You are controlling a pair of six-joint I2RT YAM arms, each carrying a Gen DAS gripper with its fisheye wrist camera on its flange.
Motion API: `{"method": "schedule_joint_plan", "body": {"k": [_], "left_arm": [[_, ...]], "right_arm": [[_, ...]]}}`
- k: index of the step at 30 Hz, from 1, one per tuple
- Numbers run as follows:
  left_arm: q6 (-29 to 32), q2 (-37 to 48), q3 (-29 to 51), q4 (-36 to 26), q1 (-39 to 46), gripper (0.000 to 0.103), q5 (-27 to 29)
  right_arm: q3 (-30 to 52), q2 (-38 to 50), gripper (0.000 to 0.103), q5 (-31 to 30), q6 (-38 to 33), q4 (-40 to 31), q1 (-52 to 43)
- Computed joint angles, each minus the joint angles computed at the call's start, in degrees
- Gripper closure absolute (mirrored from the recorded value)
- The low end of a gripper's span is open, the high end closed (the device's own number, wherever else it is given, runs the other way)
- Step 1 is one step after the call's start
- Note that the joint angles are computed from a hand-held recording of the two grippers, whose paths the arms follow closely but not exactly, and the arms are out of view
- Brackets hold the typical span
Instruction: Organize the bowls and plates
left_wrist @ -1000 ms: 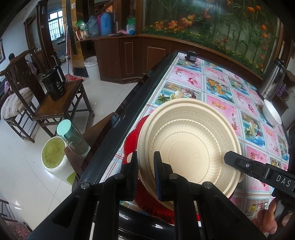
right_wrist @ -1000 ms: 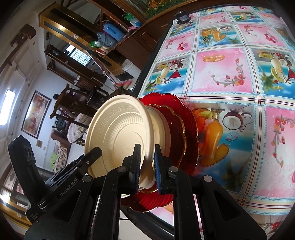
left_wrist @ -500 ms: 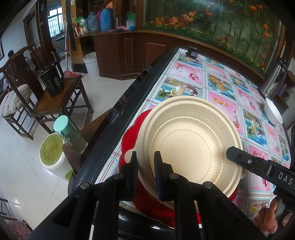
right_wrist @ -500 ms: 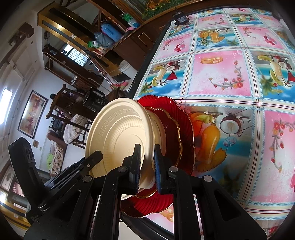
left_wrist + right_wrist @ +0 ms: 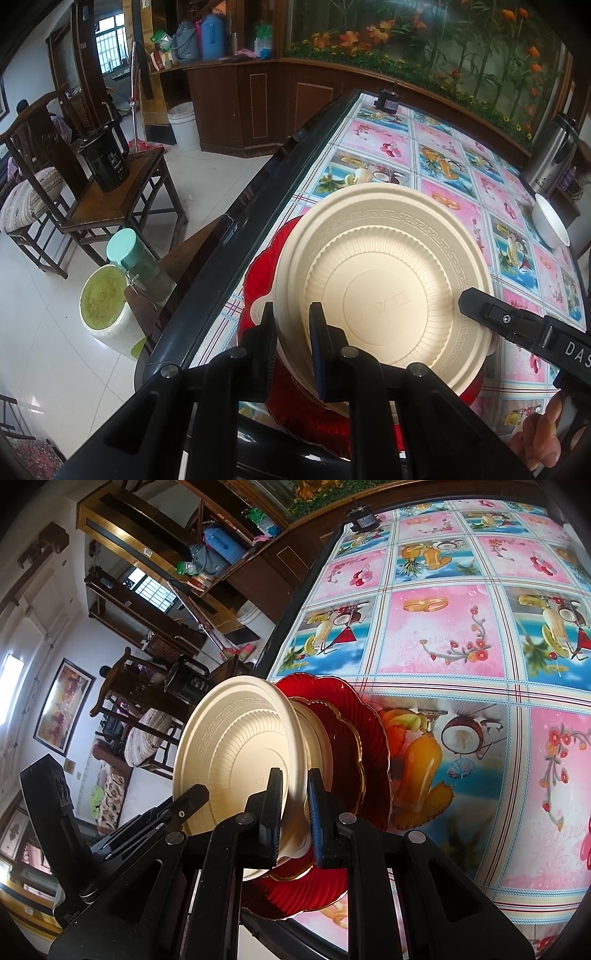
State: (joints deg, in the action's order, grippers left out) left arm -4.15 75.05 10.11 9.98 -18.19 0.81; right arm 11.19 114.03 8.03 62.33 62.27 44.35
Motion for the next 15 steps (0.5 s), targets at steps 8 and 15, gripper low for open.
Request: {"method": "schedule_joint_plan", "body": {"k": [8,15], "left_arm": [[-0.10,0.07,0.12,-0.21,-0.13,0.087,-0.05],[-0.23,-0.09,0.14,-0.57,-0.57,0.087,-0.58]], "right_arm": [[-0.31,-0.16,0.088,-0.48,0.77,0.43,-0.05],[-1.58,1.12,0.087,-1.76,1.91,4.20,-0.40]]}}
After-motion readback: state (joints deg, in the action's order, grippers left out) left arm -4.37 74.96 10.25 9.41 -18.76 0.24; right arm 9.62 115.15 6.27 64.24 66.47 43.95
